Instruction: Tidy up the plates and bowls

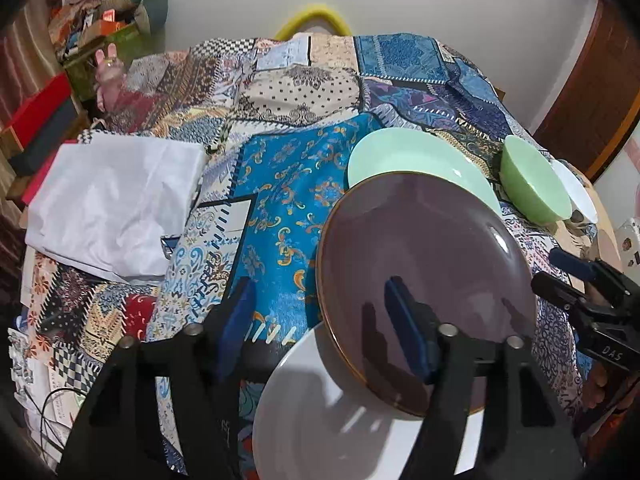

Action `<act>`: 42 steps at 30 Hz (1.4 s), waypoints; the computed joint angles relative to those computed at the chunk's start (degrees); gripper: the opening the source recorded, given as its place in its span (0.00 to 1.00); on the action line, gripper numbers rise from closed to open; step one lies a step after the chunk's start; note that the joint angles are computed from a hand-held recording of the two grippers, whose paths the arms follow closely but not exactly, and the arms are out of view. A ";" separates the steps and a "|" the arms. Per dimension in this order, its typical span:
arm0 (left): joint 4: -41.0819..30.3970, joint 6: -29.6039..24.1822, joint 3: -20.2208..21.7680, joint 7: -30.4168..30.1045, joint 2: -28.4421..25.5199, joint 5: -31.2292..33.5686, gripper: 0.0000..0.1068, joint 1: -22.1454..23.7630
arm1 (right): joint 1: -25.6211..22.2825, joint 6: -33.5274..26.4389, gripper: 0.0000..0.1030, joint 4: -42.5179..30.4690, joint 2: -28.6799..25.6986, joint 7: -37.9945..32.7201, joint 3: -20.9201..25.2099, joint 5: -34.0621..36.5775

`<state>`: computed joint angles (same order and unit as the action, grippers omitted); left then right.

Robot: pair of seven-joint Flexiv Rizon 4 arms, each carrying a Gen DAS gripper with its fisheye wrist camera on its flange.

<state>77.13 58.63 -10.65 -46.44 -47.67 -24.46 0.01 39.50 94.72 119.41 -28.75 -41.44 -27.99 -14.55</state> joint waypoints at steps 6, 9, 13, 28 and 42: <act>-3.14 -2.92 0.69 -1.37 -1.89 0.56 0.41 -0.52 | -10.00 -0.74 0.44 -3.32 -1.26 -1.37 10.97 0.45; -4.97 -5.09 1.07 -2.39 -2.96 0.88 0.34 -0.71 | -12.83 -1.32 0.36 -4.55 -1.74 -1.95 14.23 0.28; -5.85 -6.44 0.41 -2.19 -3.51 0.43 0.34 -0.31 | -15.58 -1.86 0.32 -5.68 -2.32 -2.58 17.24 0.10; -6.02 -10.75 -0.03 -0.97 -3.13 -0.81 0.32 -0.25 | -19.51 -0.85 0.28 -6.93 -3.38 -3.96 21.89 1.87; 3.33 -5.95 -2.40 2.93 2.97 -4.95 0.32 0.47 | -13.19 3.34 0.27 -1.16 0.25 -3.22 15.25 5.05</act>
<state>80.46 52.69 -13.04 -43.50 -44.70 -29.40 0.48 26.31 98.06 118.25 -28.51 -44.66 -12.74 -9.51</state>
